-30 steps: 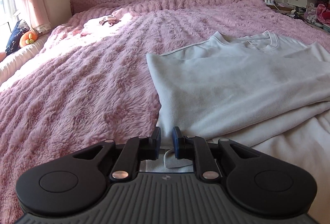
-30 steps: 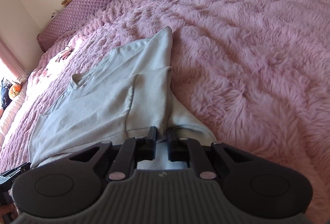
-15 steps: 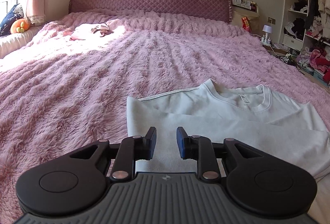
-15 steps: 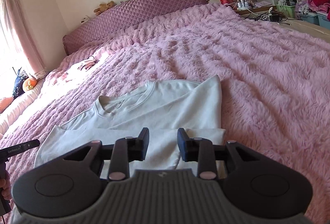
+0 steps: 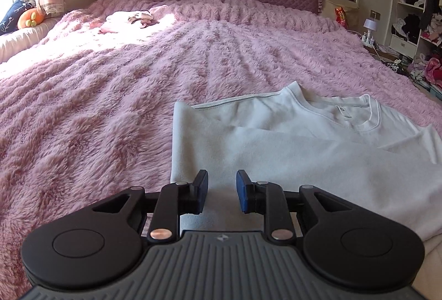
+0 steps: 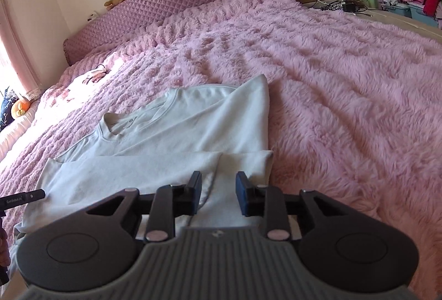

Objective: Fold small clothes

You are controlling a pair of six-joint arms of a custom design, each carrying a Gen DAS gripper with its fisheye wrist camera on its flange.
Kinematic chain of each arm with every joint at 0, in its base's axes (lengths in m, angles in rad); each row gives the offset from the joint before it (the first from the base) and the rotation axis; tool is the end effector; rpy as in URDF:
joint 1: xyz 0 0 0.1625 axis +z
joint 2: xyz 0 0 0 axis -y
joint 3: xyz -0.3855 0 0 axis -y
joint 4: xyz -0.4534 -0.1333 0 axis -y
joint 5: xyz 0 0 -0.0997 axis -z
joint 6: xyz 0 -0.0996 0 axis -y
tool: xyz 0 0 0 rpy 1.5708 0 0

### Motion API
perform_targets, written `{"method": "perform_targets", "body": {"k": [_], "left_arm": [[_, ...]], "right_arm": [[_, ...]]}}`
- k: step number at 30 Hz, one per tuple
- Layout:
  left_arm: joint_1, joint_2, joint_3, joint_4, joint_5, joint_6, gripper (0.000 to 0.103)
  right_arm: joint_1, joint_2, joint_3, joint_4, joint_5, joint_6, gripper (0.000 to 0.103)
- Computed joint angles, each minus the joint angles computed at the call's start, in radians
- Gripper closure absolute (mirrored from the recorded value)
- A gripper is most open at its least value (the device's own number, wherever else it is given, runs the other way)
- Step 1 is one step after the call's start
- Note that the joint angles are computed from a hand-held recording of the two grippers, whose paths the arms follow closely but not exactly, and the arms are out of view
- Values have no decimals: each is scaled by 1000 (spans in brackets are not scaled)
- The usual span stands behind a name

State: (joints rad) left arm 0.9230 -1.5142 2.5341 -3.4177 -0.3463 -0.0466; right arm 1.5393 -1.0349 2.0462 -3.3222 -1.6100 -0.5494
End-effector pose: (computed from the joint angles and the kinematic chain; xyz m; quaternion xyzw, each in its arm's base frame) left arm -0.0311 -0.4173 0.2115 0.0013 0.7842 -0.4883 0.3830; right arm 0.1111 -0.5820 0.1034 0.2318 -0.9029 0.3412 0.1211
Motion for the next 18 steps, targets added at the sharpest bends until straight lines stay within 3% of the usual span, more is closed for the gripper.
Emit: {"method": "perform_targets", "body": {"k": [3,7,13,18], "left_arm": [[-86,-100,70,93,6,-61,71],[-158,-214,134,305,2,-203,68],[-129,-265,137,542,-32,-391,68],[-114,-264,136,607,-37,-452,68]], "right_arm": [[9,-43,40,28,59,-46,70],[25,-64,69,71,61,-100,69],[24,-60,79,82,20,-90,69],[-2,-58,94,49,9,-55,70]]}}
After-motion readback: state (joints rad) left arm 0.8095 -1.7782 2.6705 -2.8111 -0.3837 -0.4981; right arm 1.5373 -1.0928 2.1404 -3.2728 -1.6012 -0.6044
